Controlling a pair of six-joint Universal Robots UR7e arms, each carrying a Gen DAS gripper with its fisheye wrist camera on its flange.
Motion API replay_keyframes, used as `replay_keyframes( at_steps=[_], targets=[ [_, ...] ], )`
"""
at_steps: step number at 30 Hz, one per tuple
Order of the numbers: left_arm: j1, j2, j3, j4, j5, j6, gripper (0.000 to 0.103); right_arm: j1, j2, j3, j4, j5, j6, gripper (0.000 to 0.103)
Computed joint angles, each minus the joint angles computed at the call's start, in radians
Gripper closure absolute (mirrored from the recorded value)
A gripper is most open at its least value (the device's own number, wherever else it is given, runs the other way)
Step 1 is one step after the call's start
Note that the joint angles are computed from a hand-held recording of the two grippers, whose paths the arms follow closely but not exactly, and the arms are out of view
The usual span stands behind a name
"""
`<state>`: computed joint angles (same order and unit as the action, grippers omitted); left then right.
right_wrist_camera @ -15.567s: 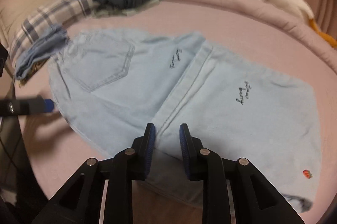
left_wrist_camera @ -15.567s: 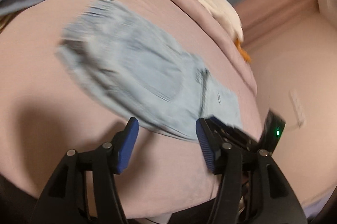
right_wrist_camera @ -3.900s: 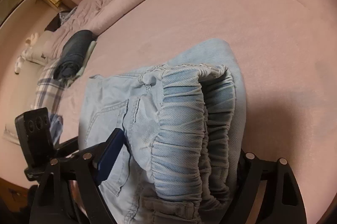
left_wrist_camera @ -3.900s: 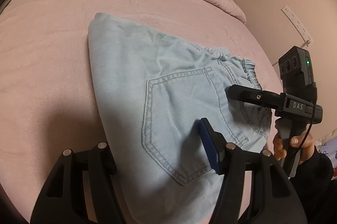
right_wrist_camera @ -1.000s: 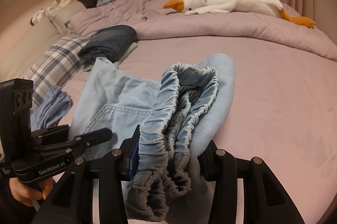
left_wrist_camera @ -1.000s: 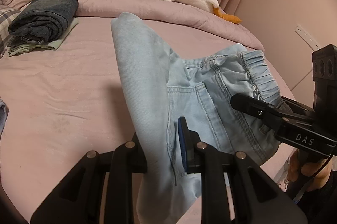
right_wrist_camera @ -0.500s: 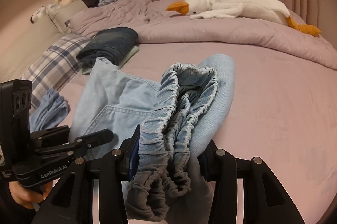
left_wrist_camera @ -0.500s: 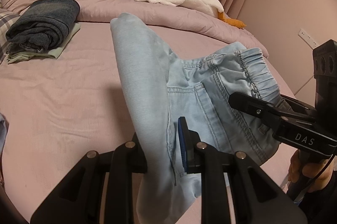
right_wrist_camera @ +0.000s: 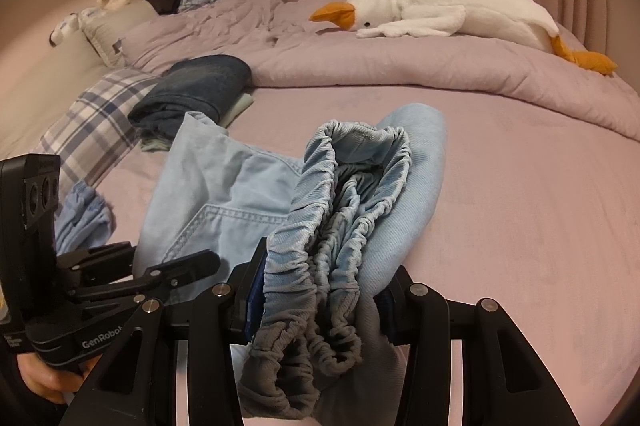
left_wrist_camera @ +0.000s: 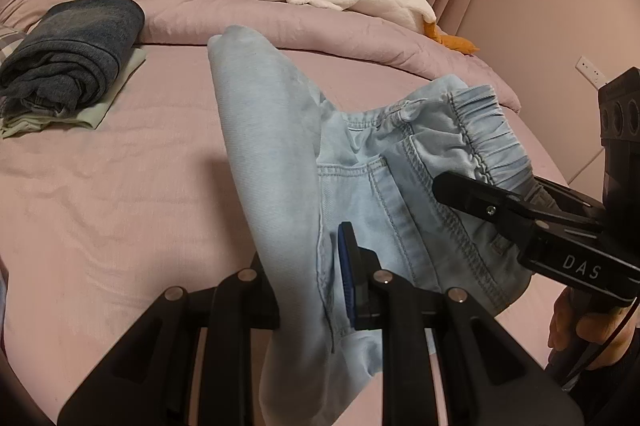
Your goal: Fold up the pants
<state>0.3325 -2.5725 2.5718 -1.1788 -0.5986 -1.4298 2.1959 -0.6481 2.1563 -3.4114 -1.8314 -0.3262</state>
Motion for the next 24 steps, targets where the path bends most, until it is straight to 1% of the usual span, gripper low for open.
replay_keyframes(
  at_steps=[7,12,17,20,24],
  targets=[
    [0.131,0.052,0.037,-0.263,0.023,0.211,0.083,-0.012,0.026,-0.041,0.017,0.002,-0.003,0.056],
    [0.224,0.105,0.066,-0.461,0.015,0.354,0.083,-0.025,0.041,-0.059,0.039,-0.001,0.002,0.056],
    [0.299,0.160,0.082,-0.623,0.003,0.465,0.083,-0.038,0.055,-0.081,0.068,-0.001,0.011,0.056],
    [0.333,0.192,0.086,-0.689,-0.003,0.510,0.083,-0.046,0.062,-0.089,0.078,0.001,0.023,0.056],
    [0.363,0.214,0.088,-0.728,-0.008,0.537,0.083,-0.059,0.068,-0.104,0.107,0.004,0.036,0.056]
  ],
)
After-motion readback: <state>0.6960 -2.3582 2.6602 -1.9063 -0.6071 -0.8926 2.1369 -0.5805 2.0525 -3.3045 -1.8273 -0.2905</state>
